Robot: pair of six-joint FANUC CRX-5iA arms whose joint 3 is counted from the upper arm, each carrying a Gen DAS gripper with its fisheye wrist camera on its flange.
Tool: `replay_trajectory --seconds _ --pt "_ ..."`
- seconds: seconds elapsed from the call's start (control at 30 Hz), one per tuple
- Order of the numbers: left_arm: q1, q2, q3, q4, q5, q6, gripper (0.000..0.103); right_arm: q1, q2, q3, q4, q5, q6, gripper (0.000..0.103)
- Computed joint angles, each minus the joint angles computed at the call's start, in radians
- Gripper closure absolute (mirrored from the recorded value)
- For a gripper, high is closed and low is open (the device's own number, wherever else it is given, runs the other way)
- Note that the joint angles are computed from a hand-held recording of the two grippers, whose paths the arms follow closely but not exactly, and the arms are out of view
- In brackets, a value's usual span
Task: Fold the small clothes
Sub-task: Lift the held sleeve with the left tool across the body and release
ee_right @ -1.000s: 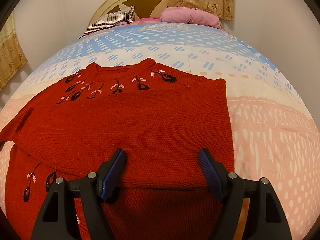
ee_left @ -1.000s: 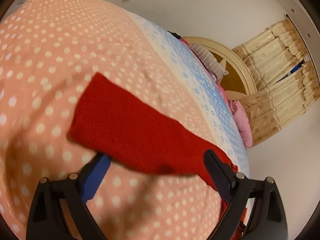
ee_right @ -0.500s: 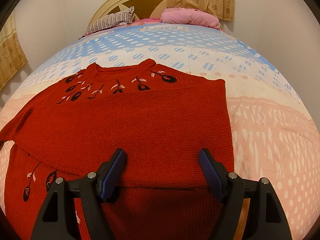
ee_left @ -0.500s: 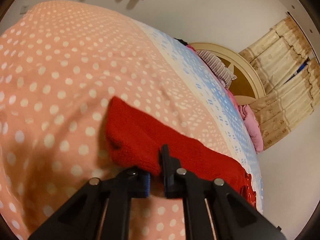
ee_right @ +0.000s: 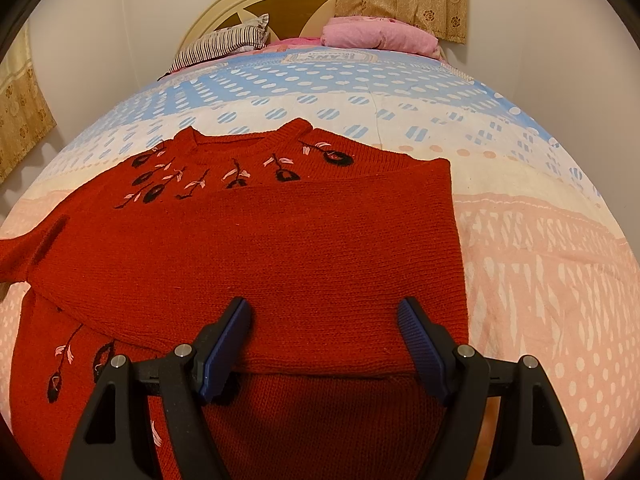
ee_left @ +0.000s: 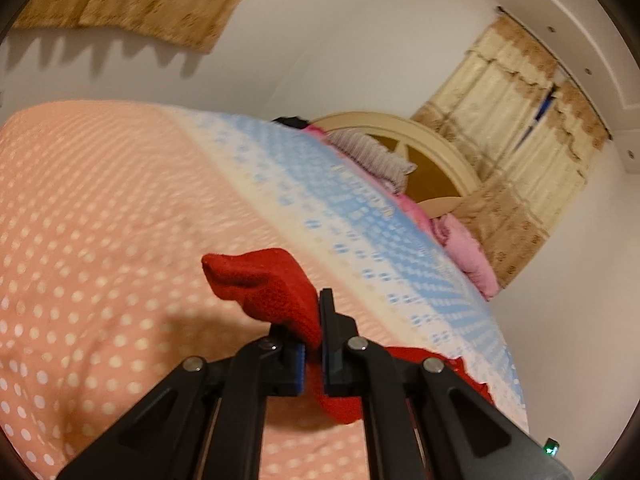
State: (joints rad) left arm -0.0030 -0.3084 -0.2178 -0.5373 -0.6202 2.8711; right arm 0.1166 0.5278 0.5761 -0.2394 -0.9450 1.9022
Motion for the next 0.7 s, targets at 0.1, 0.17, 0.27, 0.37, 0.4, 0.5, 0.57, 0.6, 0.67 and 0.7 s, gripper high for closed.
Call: replay_trajectory --seconds 0.1,0.17,0.27,0.37,0.4,0.5,0.57,0.6,0.67,0.7 --pt "-0.003 0.018 0.034 0.021 0.024 -0.052 0.098 -0.015 0.009 0.031 -0.045 -0.037 0.015 0.025" --pt "-0.004 0.031 0.056 0.044 0.041 -0.094 0.098 -0.034 0.012 0.059 -0.091 -0.066 0.023 0.025" --pt "-0.011 0.048 0.092 0.059 0.058 -0.140 0.098 -0.050 -0.016 0.044 -0.123 -0.057 0.040 0.023" --pt "-0.023 0.076 0.136 0.077 0.066 -0.174 0.098 -0.068 -0.052 0.020 -0.161 -0.046 0.074 0.022" --pt "-0.025 0.089 0.153 0.093 0.078 -0.195 0.098 -0.074 -0.062 0.013 -0.172 -0.045 0.084 0.022" --pt "-0.055 0.128 0.213 0.071 0.069 -0.207 0.098 -0.089 -0.097 -0.016 -0.204 -0.035 0.127 0.022" --pt "-0.068 0.153 0.246 0.079 0.075 -0.227 0.098 -0.100 -0.121 -0.036 -0.231 -0.031 0.159 0.021" --pt "-0.074 0.166 0.262 0.085 0.078 -0.237 0.098 -0.109 -0.132 -0.044 -0.251 -0.033 0.178 0.021" --pt "-0.089 0.195 0.296 0.100 0.086 -0.261 0.098 -0.121 -0.147 -0.058 -0.276 -0.037 0.199 0.021" --pt "-0.096 0.209 0.312 0.107 0.087 -0.272 0.098 -0.124 -0.154 -0.066 -0.283 -0.038 0.206 0.021"
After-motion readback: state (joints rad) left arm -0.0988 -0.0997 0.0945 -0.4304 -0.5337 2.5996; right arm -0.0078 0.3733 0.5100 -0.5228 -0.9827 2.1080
